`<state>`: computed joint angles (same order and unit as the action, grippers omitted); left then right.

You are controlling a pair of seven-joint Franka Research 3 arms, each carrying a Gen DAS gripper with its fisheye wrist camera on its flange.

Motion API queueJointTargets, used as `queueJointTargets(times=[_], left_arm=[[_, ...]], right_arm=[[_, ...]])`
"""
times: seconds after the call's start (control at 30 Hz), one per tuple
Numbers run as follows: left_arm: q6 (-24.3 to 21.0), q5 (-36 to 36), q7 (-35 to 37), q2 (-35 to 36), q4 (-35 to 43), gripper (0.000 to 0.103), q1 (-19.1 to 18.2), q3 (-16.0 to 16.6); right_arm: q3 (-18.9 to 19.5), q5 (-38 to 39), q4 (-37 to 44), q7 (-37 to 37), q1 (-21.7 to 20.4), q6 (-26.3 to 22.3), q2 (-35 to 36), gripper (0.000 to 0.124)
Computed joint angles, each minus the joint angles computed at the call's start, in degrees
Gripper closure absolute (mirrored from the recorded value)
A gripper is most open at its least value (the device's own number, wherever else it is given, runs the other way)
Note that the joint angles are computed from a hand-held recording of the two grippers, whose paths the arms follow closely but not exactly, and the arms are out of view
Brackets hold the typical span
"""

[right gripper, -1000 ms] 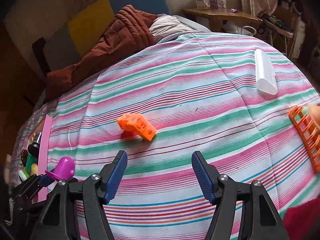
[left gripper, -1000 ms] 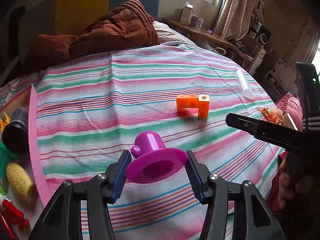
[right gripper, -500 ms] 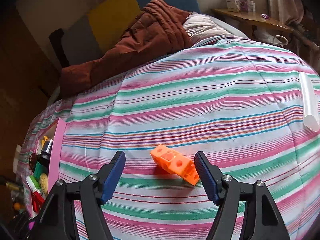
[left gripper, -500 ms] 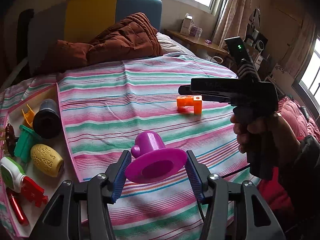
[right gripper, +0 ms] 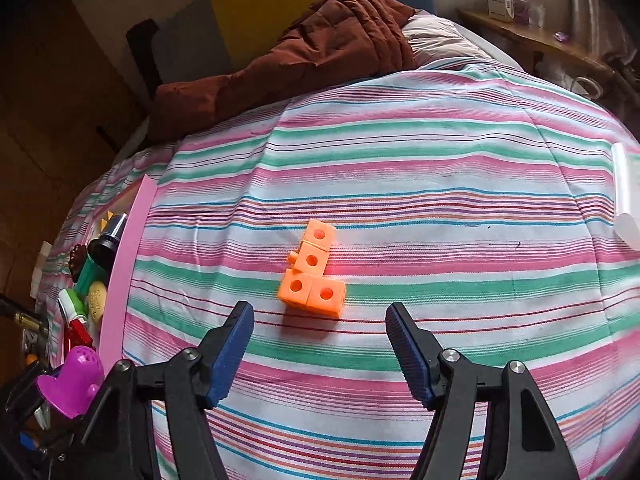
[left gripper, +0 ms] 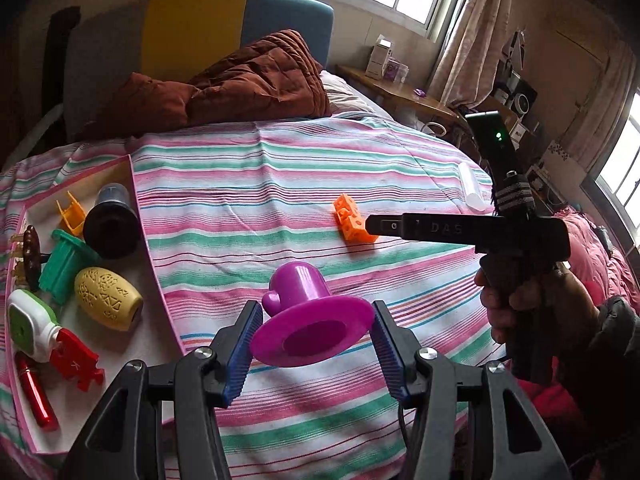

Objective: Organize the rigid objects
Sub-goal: 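Lift the magenta funnel piece with the left tool while the right tool grasps the orange cube block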

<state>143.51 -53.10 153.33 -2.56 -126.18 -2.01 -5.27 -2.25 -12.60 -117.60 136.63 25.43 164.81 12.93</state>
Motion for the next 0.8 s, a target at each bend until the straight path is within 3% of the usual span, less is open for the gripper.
queueJointTargets(times=[0.27,0.3,0.37,0.43,0.57,0.67,0.8], left_arm=[[0.16,-1.55,1.06,-1.57,-0.49,0.047,0.40,1.02],[0.33,-1.56,1.09,-1.72,-0.56,0.047,0.44,1.13],[0.75,-1.60,1.11,-1.93,-0.61,0.047,0.49,1.34],[1.43,-2.03,1.52,-2.32,-0.83,0.047,0.55,1.60],[3.07,-2.61,1.95,-2.82,-0.98,0.047,0.65,2.13],[4.33,-2.99,2.16,-3.13,-1.25,0.047,0.67,2.36],[6.72,-2.77,2.29,-3.79,-2.27,0.047,0.40,2.63]], right_arm=[[-2.88,-4.96,9.77,7.39,3.38,-6.37,6.63,0.054],[-3.25,-5.92,11.91,7.67,4.00,-9.12,7.87,0.057],[-2.42,-6.29,16.16,5.42,4.15,-15.67,10.23,0.081],[-2.89,-9.86,17.33,5.10,5.67,-18.24,10.72,0.081],[-1.09,-10.90,13.17,2.41,5.12,-17.12,7.91,0.081],[0.51,-9.28,7.31,0.79,3.76,-13.19,4.51,0.081],[-0.42,-14.11,1.84,5.74,4.67,-9.64,1.38,0.082]])
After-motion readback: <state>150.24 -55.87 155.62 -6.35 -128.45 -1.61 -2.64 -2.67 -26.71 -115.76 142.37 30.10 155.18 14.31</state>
